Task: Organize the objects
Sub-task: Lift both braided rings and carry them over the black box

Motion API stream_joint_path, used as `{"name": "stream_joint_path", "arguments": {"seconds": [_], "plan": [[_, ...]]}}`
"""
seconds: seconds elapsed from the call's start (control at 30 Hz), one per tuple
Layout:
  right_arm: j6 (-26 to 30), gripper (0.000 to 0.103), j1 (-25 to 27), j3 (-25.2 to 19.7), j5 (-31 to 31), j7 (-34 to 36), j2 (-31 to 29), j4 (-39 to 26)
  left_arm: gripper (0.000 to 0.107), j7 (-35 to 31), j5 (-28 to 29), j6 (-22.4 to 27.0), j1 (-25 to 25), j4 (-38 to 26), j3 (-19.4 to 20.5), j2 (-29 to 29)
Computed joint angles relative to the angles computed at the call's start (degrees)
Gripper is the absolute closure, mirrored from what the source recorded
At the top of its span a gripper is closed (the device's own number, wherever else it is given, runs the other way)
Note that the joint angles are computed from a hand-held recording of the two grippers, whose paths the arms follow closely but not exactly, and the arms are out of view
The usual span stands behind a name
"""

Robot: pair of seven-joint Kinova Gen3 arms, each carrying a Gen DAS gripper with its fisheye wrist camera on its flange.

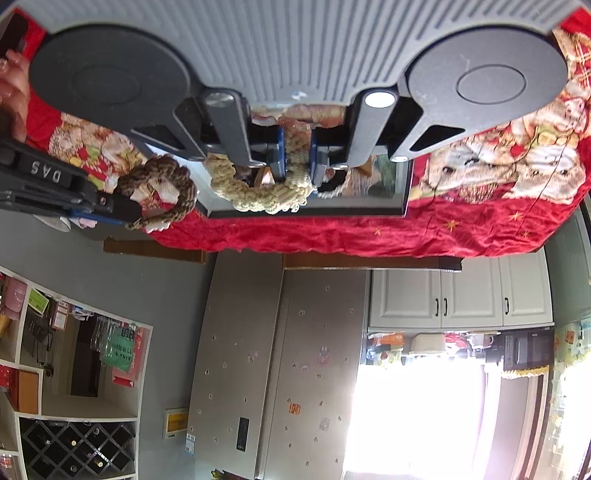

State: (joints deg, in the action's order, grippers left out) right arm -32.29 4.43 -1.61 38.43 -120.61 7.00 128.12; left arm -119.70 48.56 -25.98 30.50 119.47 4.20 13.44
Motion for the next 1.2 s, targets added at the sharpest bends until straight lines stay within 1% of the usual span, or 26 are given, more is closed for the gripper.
{"name": "stream_joint_path", "arguments": {"seconds": [0.13, 0.4, 0.67, 0.87, 1.03, 1.2], "plan": [[0.26, 0.093, 0.19, -0.10, -0.43, -0.63, 1.54, -1.91, 0.092, -0.97, 0.62, 0.00, 0.20, -1.99, -0.32, 1.19], [2.53, 0.093, 0.97, -1.44, -1.78, -0.66, 5.58, -6.62, 0.092, -1.03, 1.11, 0.27, 0.32, -5.41, -1.35, 3.86], [4.41, 0.093, 0.84, -3.10, -5.84, 1.81, 9.63, -10.37, 0.092, -1.22, 1.87, 1.43, 0.57, -8.51, -2.97, 6.50], [5.44, 0.093, 1.30, -4.50, -7.41, 2.61, 12.03, -12.68, 0.092, 0.45, 1.39, 1.77, 0.31, -10.28, -3.54, 8.31], [5.68, 0.093, 1.84, -5.30, -8.20, 2.80, 13.97, -14.05, 0.091, -0.06, 2.14, 1.77, 0.92, -11.53, -4.68, 9.72], [5.74, 0.093, 2.13, -5.83, -8.82, 3.28, 15.54, -14.84, 0.091, 3.87, -1.07, 1.76, -0.39, -11.65, -4.07, 10.77]]}}
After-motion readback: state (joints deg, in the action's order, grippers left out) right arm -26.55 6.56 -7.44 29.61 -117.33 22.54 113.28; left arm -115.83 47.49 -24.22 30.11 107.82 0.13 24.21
